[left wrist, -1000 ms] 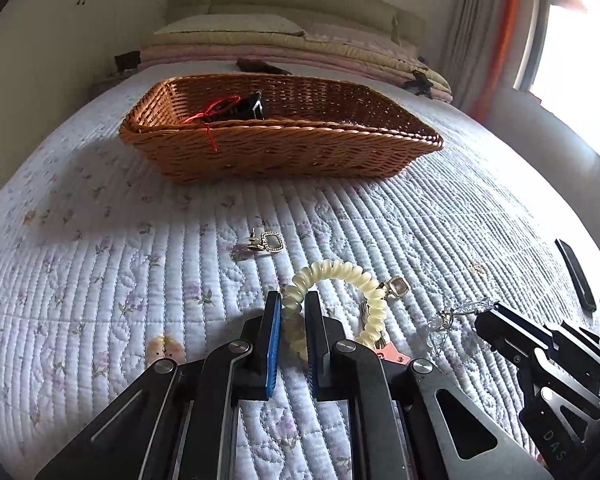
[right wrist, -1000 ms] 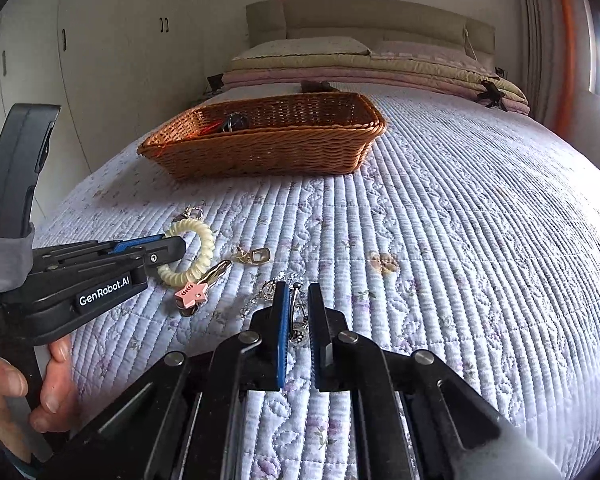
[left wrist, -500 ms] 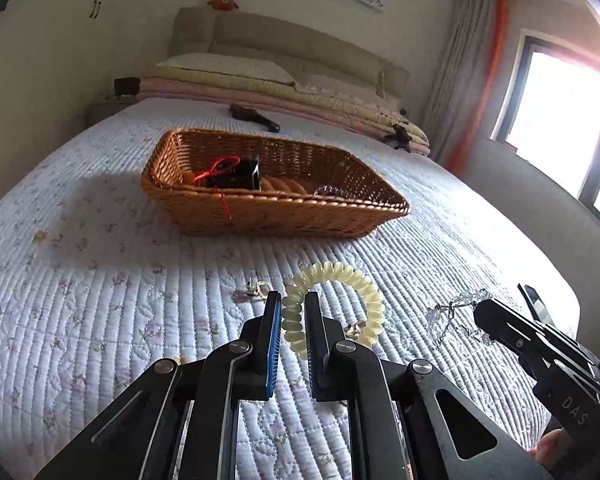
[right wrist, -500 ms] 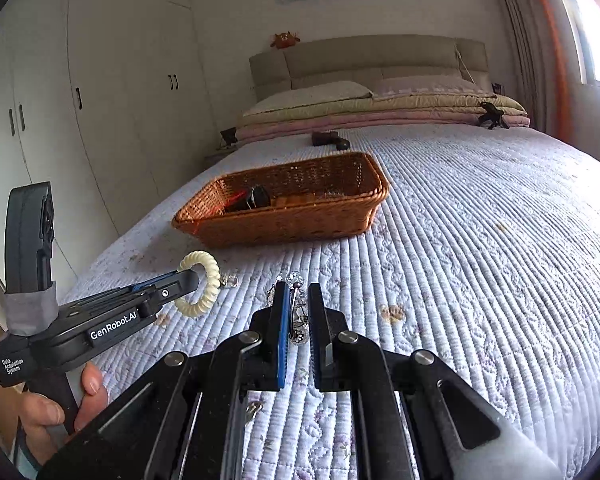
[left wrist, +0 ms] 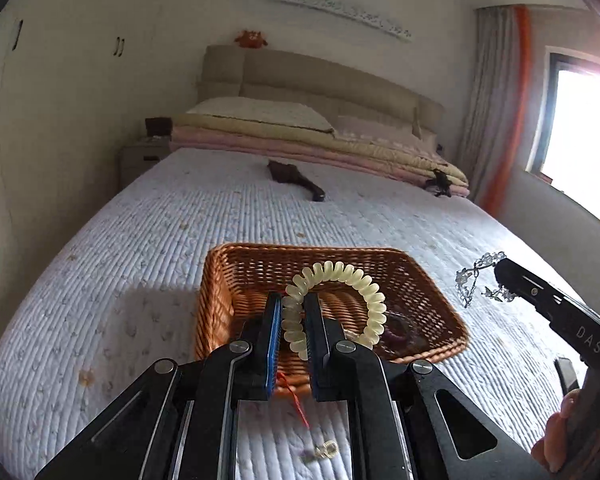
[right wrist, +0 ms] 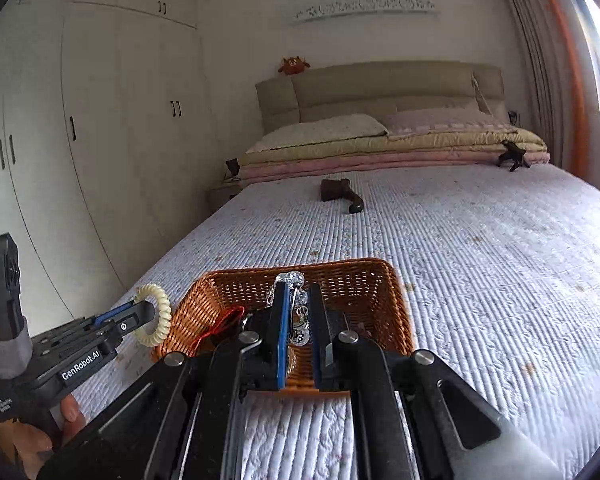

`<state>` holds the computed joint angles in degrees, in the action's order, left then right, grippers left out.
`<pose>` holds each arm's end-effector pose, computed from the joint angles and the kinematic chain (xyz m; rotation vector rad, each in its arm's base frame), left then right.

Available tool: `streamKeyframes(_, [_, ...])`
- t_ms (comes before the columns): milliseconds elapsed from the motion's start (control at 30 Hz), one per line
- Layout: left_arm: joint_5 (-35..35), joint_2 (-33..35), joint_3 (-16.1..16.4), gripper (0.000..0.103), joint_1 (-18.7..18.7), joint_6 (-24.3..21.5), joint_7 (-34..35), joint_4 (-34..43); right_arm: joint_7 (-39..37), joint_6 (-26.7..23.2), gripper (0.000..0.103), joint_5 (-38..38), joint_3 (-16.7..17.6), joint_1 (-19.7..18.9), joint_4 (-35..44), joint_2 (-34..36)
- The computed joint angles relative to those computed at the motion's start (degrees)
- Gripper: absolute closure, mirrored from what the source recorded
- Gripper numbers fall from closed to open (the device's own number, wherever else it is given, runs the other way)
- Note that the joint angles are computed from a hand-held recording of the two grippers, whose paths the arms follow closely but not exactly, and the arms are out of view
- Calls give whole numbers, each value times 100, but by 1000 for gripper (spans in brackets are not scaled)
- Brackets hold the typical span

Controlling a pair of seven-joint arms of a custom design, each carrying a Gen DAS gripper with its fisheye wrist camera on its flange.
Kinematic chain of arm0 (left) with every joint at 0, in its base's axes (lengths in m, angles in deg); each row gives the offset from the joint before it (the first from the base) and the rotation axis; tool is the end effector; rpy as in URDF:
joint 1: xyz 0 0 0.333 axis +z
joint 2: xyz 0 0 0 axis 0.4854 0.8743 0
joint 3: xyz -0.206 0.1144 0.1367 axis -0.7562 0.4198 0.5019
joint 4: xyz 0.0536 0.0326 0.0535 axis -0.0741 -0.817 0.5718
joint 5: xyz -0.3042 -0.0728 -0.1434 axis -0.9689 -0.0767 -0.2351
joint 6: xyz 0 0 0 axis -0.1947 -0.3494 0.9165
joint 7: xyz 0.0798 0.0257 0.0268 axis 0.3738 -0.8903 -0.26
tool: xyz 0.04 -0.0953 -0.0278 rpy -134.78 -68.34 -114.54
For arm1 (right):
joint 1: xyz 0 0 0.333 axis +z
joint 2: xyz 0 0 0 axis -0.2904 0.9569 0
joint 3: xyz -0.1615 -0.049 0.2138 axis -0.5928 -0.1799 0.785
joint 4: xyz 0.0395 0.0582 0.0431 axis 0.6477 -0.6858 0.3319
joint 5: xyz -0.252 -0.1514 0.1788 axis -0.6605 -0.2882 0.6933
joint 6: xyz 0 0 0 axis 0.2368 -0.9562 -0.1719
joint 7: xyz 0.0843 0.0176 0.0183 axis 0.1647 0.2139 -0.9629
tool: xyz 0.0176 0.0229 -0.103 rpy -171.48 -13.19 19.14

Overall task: Organize jewelry
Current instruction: 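Carry the hair tie and chain to the basket and open both tools, then move both tools back to the pink star keychains on the bed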

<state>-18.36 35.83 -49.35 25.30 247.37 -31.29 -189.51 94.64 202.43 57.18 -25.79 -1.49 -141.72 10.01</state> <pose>0.4277 -0.1179 0.5886 -1.7217 1.5364 -1.0874 0.3941 0.1514 0.6399 -1.6024 1.2971 -0.6180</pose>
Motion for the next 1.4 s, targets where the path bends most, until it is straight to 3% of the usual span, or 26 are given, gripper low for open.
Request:
streamKeyframes(67, [124, 473, -109, 92, 208, -184, -100, 397, -38, -226, 93, 166, -204, 124, 566, 667])
streamKeyframes(167, [-64, 1034, 56, 92, 104, -132, -30, 675, -332, -927, 93, 856, -562, 393, 1457, 1620])
streamKeyframes(200, [-77, 1102, 68, 92, 79, -108, 23, 676, -298, -1009, 93, 865, -519, 332, 1631, 1865])
streamKeyframes(333, [207, 1377, -46, 92, 156, -165, -36, 756, -78, -690, 93, 380, -263, 119, 1450, 2046])
streamKeyframes(400, [-85, 1495, 67, 92, 5, -147, 199, 795, -57, -799, 93, 290, -230, 107, 1494, 2138])
streamKeyframes(467, [407, 1546, -102, 92, 204, -231, -154, 864, -331, -779, 93, 599, -291, 162, 1483, 2174])
streamKeyframes(600, [454, 1571, -75, 92, 169, -213, -189, 881, -547, -789, 93, 810, -307, 177, 1455, 2140])
streamKeyframes(800, [1170, 1609, -186, 89, 309, -337, -697, 977, -354, -1018, 93, 506, -257, 87, 1518, 2236])
streamKeyframes(833, [1139, 1605, -154, 89, 276, -292, -644, 954, -312, -994, 91, 468, -252, 77, 1500, 2234])
streamKeyframes(900, [791, 1584, -35, 76, 133, -177, -333, 888, -441, -934, 87, 610, -282, 103, 1436, 2177])
streamKeyframes(933, [741, 1554, -27, 58, 123, -105, -308, 846, -493, -881, 80, 666, -287, 113, 1400, 2148])
streamKeyframes(967, [894, 1499, -90, 46, 200, -38, -464, 796, -475, -789, 68, 640, -274, 105, 1329, 2095])
streamKeyframes(1033, [1405, 1357, -252, 46, 448, 221, -912, 669, -439, -610, 61, 569, -258, 82, 1173, 1971])
streamKeyframes(1200, [2432, 904, -725, 46, 1232, 826, -2135, 338, 26, 87, 61, 171, -97, -92, 729, 1644])
streamKeyframes(1300, [2795, 508, -1150, 46, 1876, 1236, -2748, 67, 819, 657, 61, -542, 325, -619, 324, 1287])
streamKeyframes(1333, [2739, 375, -1090, 46, 1849, 1362, -2764, -71, 1081, 767, 61, -762, 500, -841, 204, 1143])
streamKeyframes(1400, [2396, 222, -564, 46, 1236, 1386, -2384, -297, 1264, 868, 61, -894, 558, -936, -10, 837])
